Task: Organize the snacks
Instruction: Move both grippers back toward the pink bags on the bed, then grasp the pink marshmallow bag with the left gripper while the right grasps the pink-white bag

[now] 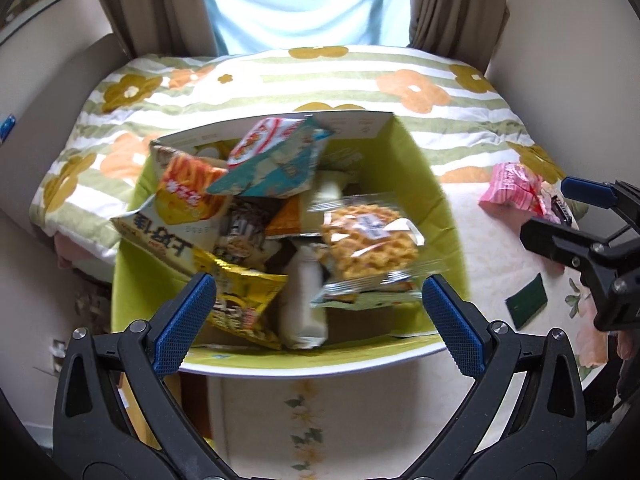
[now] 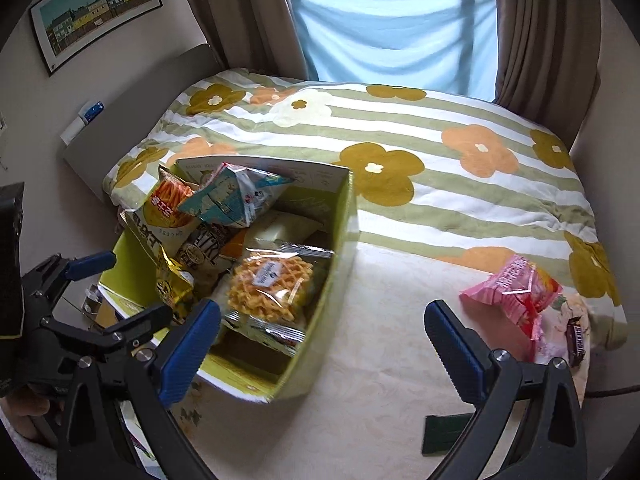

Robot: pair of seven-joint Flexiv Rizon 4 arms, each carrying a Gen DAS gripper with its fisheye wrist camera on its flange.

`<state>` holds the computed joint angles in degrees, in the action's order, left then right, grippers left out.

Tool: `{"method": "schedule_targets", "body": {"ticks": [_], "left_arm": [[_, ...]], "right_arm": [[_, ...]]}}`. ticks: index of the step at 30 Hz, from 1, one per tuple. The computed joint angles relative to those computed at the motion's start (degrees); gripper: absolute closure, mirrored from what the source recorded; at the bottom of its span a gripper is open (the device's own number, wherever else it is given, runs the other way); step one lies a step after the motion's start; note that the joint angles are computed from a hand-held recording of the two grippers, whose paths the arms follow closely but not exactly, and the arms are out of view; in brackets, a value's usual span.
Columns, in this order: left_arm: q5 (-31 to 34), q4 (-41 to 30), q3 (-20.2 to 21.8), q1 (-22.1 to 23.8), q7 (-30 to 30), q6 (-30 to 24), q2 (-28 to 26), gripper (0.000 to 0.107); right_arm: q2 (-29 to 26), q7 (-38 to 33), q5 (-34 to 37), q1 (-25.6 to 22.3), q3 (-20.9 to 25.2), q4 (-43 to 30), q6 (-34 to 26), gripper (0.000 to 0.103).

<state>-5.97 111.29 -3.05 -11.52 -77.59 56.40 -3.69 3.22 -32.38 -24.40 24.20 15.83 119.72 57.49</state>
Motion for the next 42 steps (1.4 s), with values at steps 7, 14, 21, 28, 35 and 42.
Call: {"method": "schedule_targets", "body": {"ticks": [7,14,21,28,35,42], "left_arm": [[4.8,-3.1,-3.2,-5.1,-8.9,-0.3,-1.4,0.005],[8.0,-10.4,-5.4,-10.9,-16.1,-1.1,-7.3,0.005],[7.5,-21.8,-6.4,-15.4,-15.4,-6.0,-16.4,0.005],[5.6,-35.4,-6.5,-18.3,-8.8,-12.7,-27.7,0.005],[1.8,-52.3,-5.9,-20.3,-3.9,-22.4,-41.4,0.005],[1.1,-65.3,-3.9,-22.4,-1.1,-31.0,-51.2,0.005]], "right_arm": [[11.6,-6.5,8.1,-3.6,-0.5,9.7,-0.8,0.001],[21.6,-13.8,15.8,-6.9,-3.0,17.0,-3.2,0.001],[26.4,-17.4,21.1,-10.6,-5.1,20.8,-4.9,0.001],[24.9,-13.9,21.9,-14.4,-4.9,23.3,-3.4,0.001],[20.0,-7.8,23.1,-15.3,-5.1,24.7,0.8,0.001],[13.7,-5.5,23.2,-14.8,-5.9,24.5,5.2,0.001]]}}
